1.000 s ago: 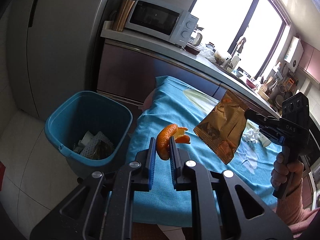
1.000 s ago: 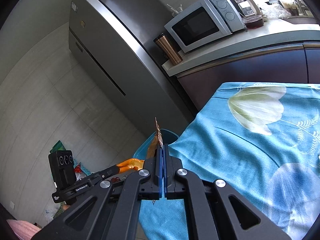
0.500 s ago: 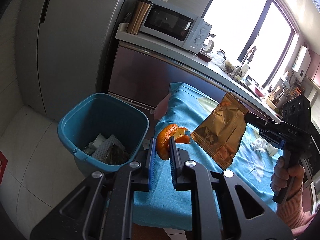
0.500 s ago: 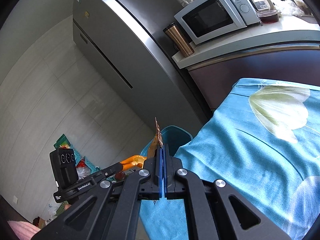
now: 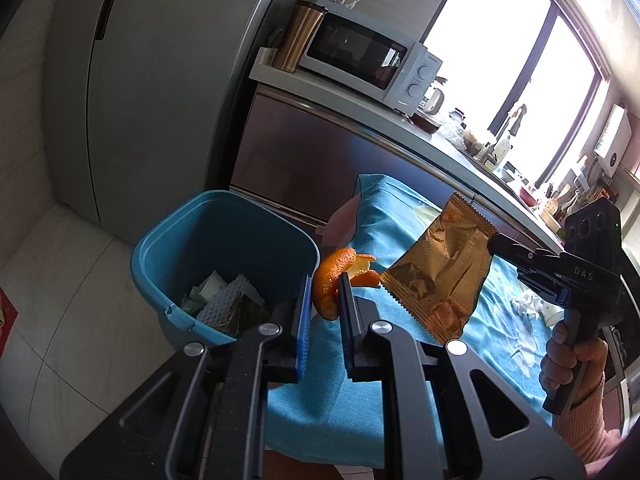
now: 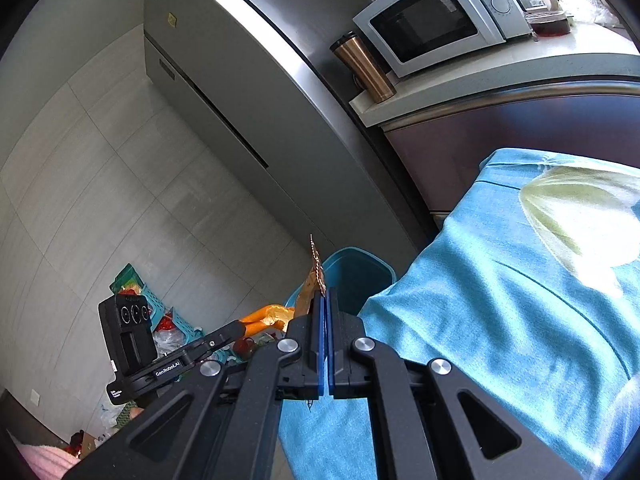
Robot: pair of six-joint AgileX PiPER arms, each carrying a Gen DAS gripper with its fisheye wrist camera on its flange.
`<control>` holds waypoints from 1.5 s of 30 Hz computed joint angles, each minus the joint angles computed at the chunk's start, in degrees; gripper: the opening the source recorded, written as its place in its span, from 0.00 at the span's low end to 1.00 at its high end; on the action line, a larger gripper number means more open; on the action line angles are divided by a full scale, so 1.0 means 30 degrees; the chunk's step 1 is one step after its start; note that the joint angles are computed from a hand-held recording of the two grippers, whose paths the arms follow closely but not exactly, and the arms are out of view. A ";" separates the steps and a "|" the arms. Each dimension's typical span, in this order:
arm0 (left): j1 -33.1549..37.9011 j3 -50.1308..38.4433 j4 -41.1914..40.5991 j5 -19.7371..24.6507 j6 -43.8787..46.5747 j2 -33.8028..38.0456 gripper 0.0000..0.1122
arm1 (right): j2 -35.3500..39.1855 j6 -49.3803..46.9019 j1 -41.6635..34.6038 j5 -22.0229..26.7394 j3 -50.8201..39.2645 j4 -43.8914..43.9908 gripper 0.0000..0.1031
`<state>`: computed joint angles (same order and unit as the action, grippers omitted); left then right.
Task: Collect trash
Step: 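Carry the orange peel with the left tool while the right tool carries the gold wrapper to the bin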
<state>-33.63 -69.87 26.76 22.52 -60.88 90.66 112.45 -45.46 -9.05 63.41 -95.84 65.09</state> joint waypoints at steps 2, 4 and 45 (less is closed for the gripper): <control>0.0125 0.0048 -0.0055 -0.0062 0.0023 -0.0003 0.12 | 0.0185 0.0180 0.0116 0.0053 -0.0253 -0.0053 0.00; 0.0107 0.0125 0.0212 0.0003 -0.0294 -0.0070 0.12 | 0.0292 0.0323 0.0254 0.0048 -0.0421 -0.0141 0.00; 0.2034 0.0317 -0.0205 -0.0650 -0.0381 0.0565 0.12 | 0.2906 0.3047 0.2181 0.0116 -0.3947 -0.1286 0.00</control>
